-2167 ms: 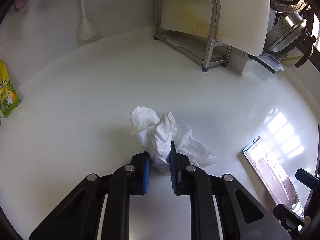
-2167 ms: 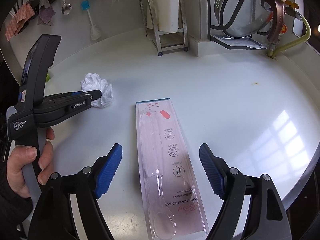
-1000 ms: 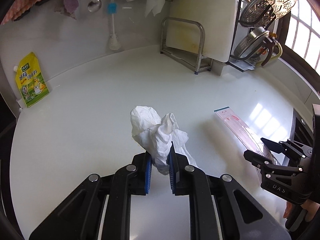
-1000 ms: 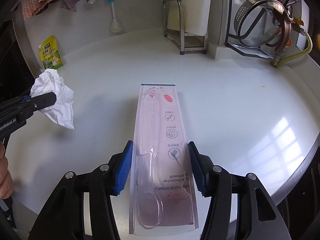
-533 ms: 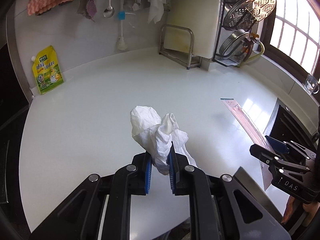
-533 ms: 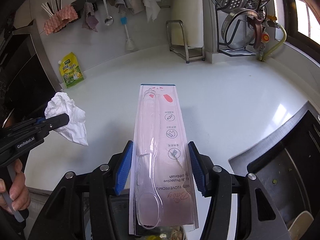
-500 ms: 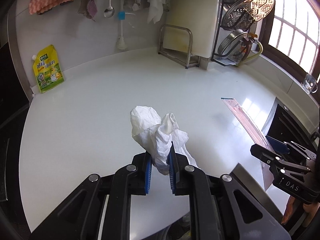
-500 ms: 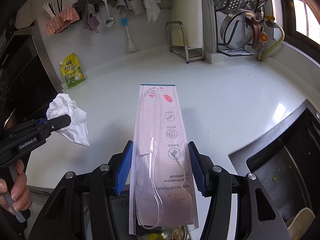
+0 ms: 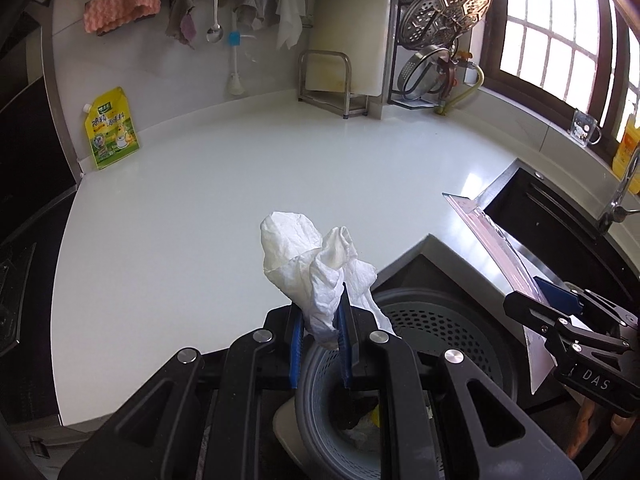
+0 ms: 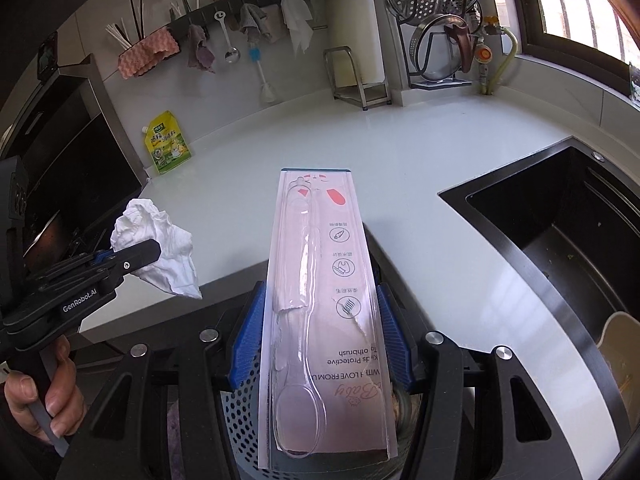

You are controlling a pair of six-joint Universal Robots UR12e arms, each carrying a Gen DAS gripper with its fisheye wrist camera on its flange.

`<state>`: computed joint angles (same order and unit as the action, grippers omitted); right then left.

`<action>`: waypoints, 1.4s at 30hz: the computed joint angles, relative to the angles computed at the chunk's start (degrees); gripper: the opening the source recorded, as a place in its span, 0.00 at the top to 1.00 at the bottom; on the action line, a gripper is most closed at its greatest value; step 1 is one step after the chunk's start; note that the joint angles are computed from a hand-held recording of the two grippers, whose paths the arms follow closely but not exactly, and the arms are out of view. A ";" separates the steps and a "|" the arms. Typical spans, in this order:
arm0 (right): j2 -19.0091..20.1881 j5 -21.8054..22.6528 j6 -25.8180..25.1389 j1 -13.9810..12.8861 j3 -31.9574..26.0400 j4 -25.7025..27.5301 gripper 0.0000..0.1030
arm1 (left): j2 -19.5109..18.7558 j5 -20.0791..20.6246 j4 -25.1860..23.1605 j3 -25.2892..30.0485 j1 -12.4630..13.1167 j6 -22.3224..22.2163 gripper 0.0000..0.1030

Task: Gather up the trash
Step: 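Carry the package and tissue over the bin with both tools, then open both tools to drop the package and tissue into the bin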

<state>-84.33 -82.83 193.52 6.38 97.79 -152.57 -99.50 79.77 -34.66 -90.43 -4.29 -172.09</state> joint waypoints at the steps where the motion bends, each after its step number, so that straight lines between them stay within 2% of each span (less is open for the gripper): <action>1: -0.54 -0.03 0.21 0.17 0.75 -0.26 0.49 | 0.57 -0.04 0.28 -0.84 -0.02 0.05 0.86; 6: -2.36 0.17 1.09 0.83 3.90 -0.51 0.49 | 2.43 -0.62 -0.07 -4.06 -0.23 0.13 0.86; 10: -2.91 -1.88 0.43 1.89 5.30 0.35 0.49 | 2.94 0.00 0.25 -5.82 -0.85 -0.13 0.86; 13: -3.19 -1.72 0.58 2.03 6.11 0.99 0.49 | 3.20 0.02 0.61 -6.87 -1.33 -0.17 0.86; 24: -2.25 -1.93 0.55 2.46 5.47 4.94 0.49 | 1.83 0.67 -0.80 -6.48 -1.94 -0.37 0.85; 27: -1.97 -1.38 0.97 2.18 5.30 5.54 0.48 | 1.44 0.63 -1.71 -6.09 -1.83 -0.88 0.83; 29: -1.99 -0.86 1.19 1.99 5.44 5.15 0.46 | 1.35 0.64 -1.83 -6.04 -1.73 -1.09 0.78; 30: -2.03 -0.57 1.22 1.90 5.55 4.75 0.37 | 1.34 0.66 -1.82 -6.02 -1.66 -1.27 0.74; 32: -2.30 -0.43 1.59 1.78 6.06 3.11 0.32 | 1.49 0.27 -1.21 -6.27 -1.48 -1.66 0.53; 34: -2.42 -0.43 1.73 1.75 6.21 2.25 0.32 | 1.74 0.91 0.51 -6.80 -1.53 -2.02 0.35; 36: -2.41 -1.00 2.07 1.78 6.17 2.28 0.32 | 1.97 1.64 1.52 -7.05 -1.69 -1.95 0.33; 38: -2.47 -0.66 2.63 1.56 6.33 2.32 0.32 | 2.10 2.08 1.31 -7.01 -1.75 -2.00 0.27; 42: -2.73 -0.79 3.60 1.43 6.91 1.38 0.32 | 2.34 2.26 1.58 -7.12 -1.57 -2.40 0.26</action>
